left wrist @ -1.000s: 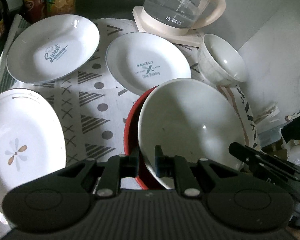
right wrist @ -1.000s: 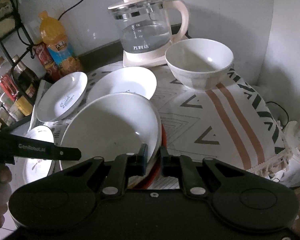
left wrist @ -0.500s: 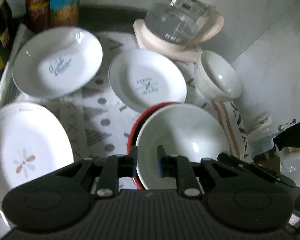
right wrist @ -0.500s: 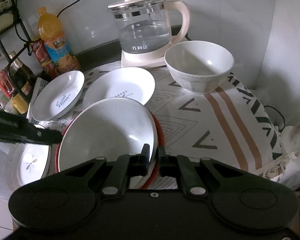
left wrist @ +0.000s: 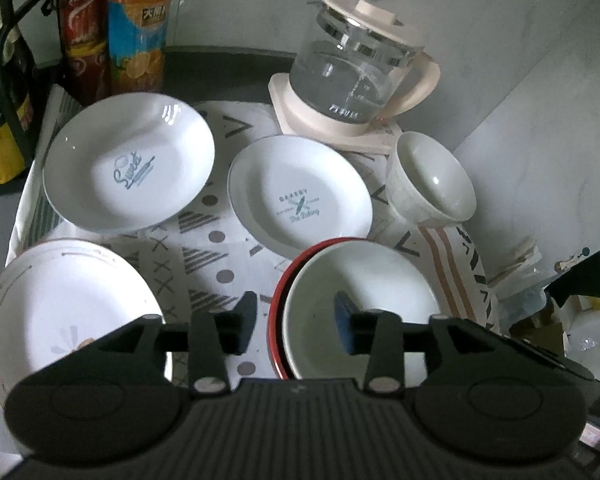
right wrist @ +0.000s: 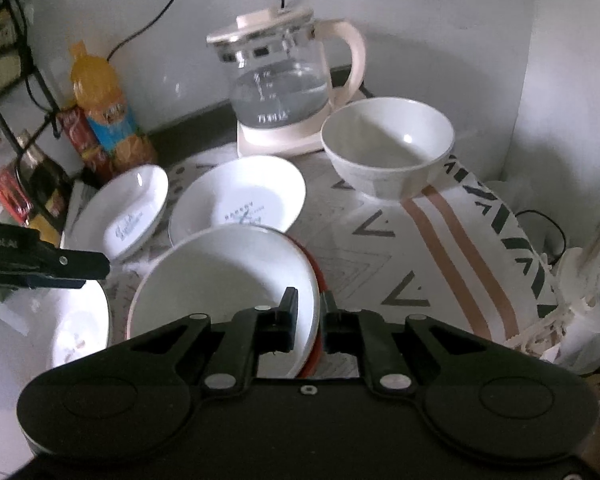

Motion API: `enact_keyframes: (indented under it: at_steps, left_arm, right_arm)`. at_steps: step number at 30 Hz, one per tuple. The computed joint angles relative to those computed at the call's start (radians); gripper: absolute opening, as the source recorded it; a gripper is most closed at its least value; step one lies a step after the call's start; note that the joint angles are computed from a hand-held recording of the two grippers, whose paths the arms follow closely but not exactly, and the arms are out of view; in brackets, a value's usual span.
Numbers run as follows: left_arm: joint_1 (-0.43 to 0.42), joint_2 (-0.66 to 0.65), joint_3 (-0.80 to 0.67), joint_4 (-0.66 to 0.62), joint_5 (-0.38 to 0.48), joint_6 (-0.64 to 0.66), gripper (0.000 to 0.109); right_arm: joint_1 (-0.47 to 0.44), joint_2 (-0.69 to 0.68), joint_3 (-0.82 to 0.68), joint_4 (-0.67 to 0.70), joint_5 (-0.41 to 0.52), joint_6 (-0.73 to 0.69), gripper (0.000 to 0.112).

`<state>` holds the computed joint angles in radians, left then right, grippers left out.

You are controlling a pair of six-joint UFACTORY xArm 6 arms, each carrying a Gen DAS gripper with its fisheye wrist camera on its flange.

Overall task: Organize plates and bowls
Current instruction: 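Open the right gripper and move it to the small white bowl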

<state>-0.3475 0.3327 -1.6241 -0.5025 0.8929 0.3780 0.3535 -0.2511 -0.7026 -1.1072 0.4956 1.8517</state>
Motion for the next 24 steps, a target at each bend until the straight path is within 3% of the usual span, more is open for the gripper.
enact_keyframes:
  at_steps: [4, 9, 15, 24]
  left_arm:
    - [-0.010, 0.000, -0.005, 0.005, -0.019, 0.001, 0.060]
    - [-0.027, 0.000, -0.013, -0.011, -0.051, 0.012, 0.077]
    - [-0.047, 0.033, -0.059, -0.031, -0.042, 0.017, 0.078]
    - [-0.093, 0.128, -0.178, -0.034, -0.041, -0.020, 0.078]
  right_arm:
    - [0.007, -0.057, 0.032, -0.041, 0.035, 0.087, 0.044]
    - [0.014, -0.118, 0.064, -0.077, 0.100, 0.167, 0.062]
    - [-0.001, -0.163, 0.094, -0.116, 0.139, 0.238, 0.080]
    - [-0.078, -0.162, 0.107, -0.149, 0.107, 0.250, 0.087]
